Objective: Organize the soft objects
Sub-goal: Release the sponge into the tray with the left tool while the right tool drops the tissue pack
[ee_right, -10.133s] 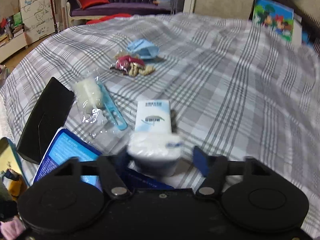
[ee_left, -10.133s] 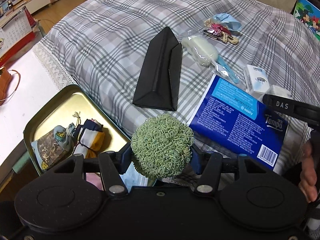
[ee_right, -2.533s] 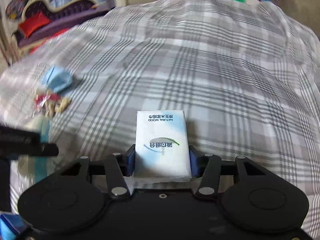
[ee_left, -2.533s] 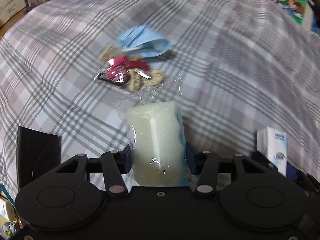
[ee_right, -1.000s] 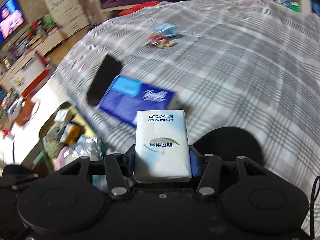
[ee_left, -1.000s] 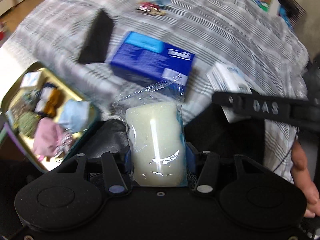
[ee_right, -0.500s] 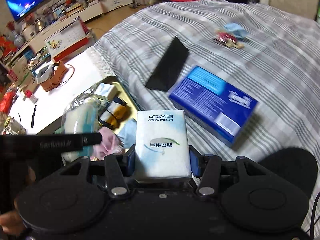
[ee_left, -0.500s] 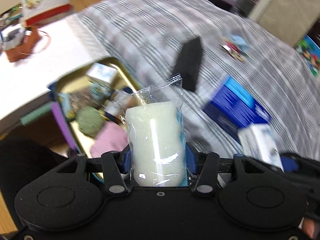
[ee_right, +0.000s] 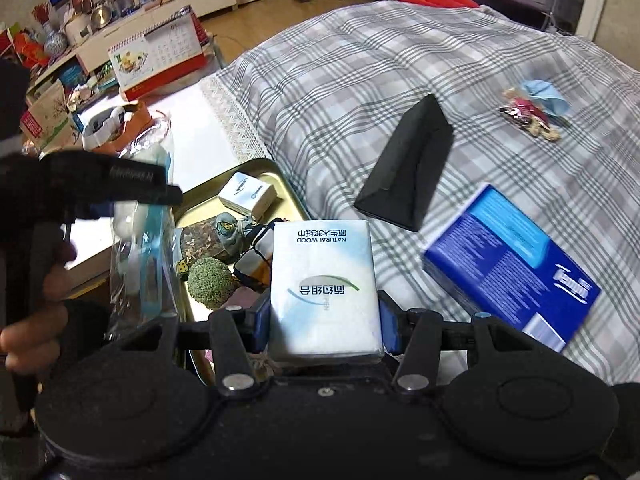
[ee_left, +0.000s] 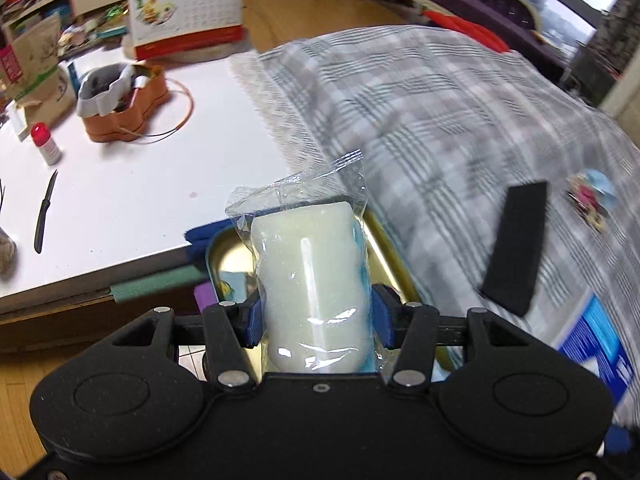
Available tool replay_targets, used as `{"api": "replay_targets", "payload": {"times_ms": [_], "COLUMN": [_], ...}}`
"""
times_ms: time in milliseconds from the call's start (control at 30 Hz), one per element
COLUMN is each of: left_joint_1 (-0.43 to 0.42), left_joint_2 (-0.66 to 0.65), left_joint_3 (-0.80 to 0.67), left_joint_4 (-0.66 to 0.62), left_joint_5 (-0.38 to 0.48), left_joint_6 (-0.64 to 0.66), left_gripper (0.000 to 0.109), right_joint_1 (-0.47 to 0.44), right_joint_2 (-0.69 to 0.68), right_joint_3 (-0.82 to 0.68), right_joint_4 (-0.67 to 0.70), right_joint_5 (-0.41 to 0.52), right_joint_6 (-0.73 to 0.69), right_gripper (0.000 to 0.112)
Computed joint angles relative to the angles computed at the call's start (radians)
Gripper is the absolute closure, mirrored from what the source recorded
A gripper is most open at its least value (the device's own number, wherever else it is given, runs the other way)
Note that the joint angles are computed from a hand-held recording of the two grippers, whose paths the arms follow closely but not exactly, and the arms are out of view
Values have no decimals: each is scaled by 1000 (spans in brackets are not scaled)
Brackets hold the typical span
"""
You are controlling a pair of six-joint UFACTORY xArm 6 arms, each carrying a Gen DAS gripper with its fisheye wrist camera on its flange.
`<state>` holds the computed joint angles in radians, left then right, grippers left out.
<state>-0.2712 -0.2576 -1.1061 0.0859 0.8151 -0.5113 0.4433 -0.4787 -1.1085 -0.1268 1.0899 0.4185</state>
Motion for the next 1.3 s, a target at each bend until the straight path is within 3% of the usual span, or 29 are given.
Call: {"api": "replay_targets", "payload": {"times_ms": [233,433,600,733,1167,1300], "left_joint_1": [49,64,74,69,76,76], "left_joint_2": [143,218,237,241,244,247], "left_joint_3": [-72,-97,-112,-112,-106,-105], "left_joint_4": [67,49,75,105,-2,-11], "left_joint_5": [-14,-7,0,-4,-10,-7], "left_joint_6": [-97,-79,-68,-67,-6,-6], "left_gripper": [58,58,57,40,35,35], "right_joint_1": [-1,-8,-9,-4,-6,-8], "right_joint_2": [86,147,198,240,309,305], "right_joint_3": [-42,-69,-91,-116,-153,-142], "right_joint_4": [7,-1,14,30,67,84], "right_joint_5": [5,8,10,12,9,-34], "right_joint_6": [3,15,14,1,-38,-46], "right_gripper": [62,62,62,62,61,52]}}
